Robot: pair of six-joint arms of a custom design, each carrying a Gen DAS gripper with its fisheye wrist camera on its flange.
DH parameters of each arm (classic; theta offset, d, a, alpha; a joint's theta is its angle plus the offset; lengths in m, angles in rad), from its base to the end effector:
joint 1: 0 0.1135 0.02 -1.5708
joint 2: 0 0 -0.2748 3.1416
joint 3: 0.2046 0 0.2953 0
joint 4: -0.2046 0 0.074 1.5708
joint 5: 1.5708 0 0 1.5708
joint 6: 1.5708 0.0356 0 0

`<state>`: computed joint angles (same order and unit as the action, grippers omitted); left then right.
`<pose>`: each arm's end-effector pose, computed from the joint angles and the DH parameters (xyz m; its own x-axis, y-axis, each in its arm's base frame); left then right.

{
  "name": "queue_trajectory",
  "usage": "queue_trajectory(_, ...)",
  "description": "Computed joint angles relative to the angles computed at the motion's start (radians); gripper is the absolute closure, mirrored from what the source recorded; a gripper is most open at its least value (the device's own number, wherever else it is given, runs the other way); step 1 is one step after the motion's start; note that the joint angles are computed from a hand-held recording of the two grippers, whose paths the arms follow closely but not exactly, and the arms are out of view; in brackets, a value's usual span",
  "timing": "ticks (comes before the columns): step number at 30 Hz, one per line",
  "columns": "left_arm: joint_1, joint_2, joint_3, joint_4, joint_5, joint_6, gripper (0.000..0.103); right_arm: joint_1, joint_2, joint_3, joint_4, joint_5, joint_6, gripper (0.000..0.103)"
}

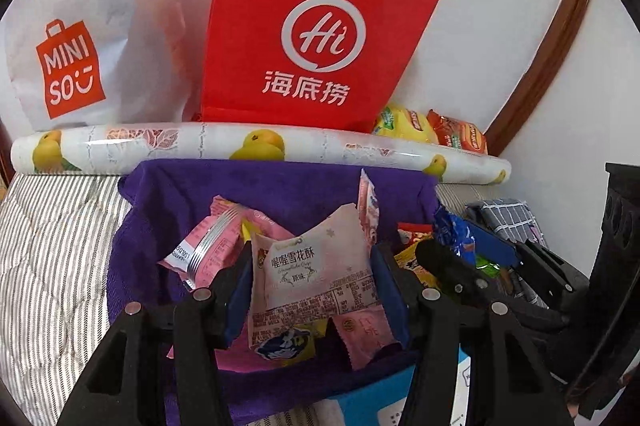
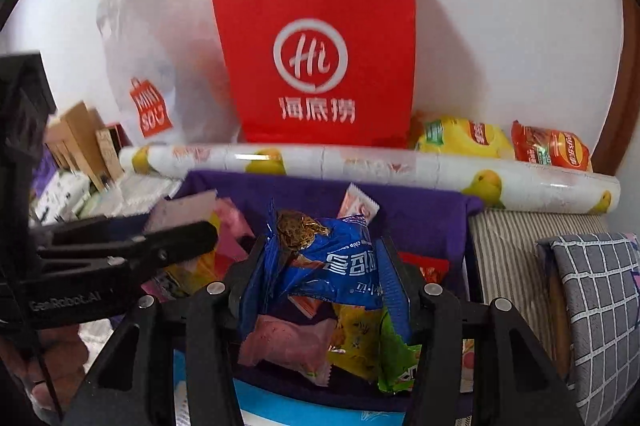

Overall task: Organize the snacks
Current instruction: 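Carry the blue biscuit packet and pink pastry packet over the purple towel with both tools, then open the right tool dropping the biscuit packet while the left tool drops the pastry packet on the towel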

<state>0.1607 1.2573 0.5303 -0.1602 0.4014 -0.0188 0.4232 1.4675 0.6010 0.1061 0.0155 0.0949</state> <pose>0.2575 0.0276 0.1448 -0.7670 -0.1418 -0.6258 0.0819 0.9456 -0.3147 0.2774 0.1243 0.1298 -0.6635 -0.1949 -0.7223 -0.3390 0.9390 0.0580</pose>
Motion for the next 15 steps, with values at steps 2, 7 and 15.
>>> queue_trajectory(2,0.009,0.014,0.005,0.005,0.009,-0.006,0.049,0.005,0.019,0.01,-0.008,0.012,-0.003,0.051)
queue_trajectory(7,0.02,0.018,0.007,0.009,0.011,-0.013,0.049,0.007,0.068,0.039,-0.035,0.029,0.0,0.051)
queue_trajectory(15,0.015,0.022,0.004,0.021,-0.003,-0.017,0.048,0.021,0.084,0.041,-0.031,0.063,-0.001,0.05)
